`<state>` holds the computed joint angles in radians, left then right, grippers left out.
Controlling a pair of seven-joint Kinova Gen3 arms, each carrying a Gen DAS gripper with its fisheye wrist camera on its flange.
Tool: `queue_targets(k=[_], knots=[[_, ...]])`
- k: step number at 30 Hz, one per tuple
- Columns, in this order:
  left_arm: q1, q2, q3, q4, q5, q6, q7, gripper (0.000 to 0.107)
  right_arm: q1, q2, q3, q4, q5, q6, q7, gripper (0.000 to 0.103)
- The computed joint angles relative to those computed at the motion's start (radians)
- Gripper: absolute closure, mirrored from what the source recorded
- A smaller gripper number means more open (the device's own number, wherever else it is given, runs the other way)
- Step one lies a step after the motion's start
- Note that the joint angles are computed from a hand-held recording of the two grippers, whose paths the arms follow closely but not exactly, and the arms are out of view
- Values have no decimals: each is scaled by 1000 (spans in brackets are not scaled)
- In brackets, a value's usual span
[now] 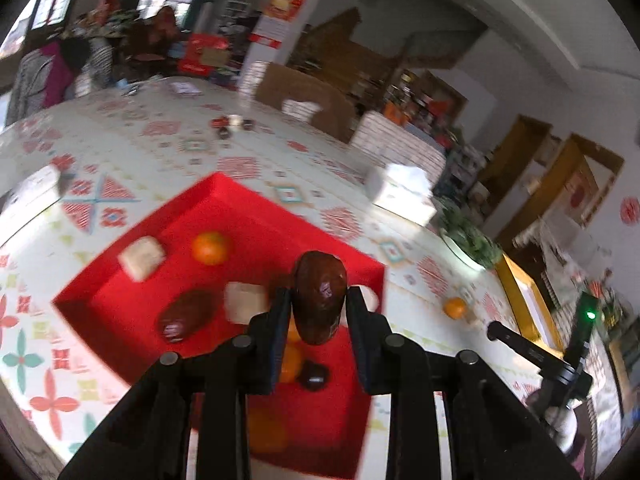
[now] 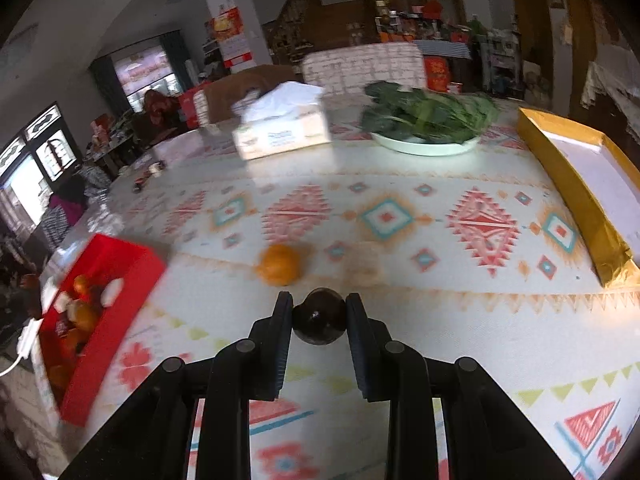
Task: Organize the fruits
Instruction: 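Carry the red date and dark fruit over the red tray and open both tools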
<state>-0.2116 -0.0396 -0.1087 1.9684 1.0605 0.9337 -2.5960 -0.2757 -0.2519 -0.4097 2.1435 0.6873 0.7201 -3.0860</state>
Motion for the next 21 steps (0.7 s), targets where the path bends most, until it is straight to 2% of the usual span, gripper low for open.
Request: queue_targets(k=[4, 9, 17, 21], knots=[[-32, 30, -20, 2, 8, 11, -9, 80, -51, 63, -30, -96, 16, 35, 29, 74], [-73, 59, -19, 3, 7, 26, -33, 80, -153, 171, -10, -206, 33, 6, 77, 74], [-86, 69, -3, 5, -26, -16, -59, 80, -291, 359, 47, -370, 50, -7, 164, 74], [-87, 76, 3, 5, -34, -29, -67, 80, -341, 421, 91, -420, 43, -8, 197, 74]])
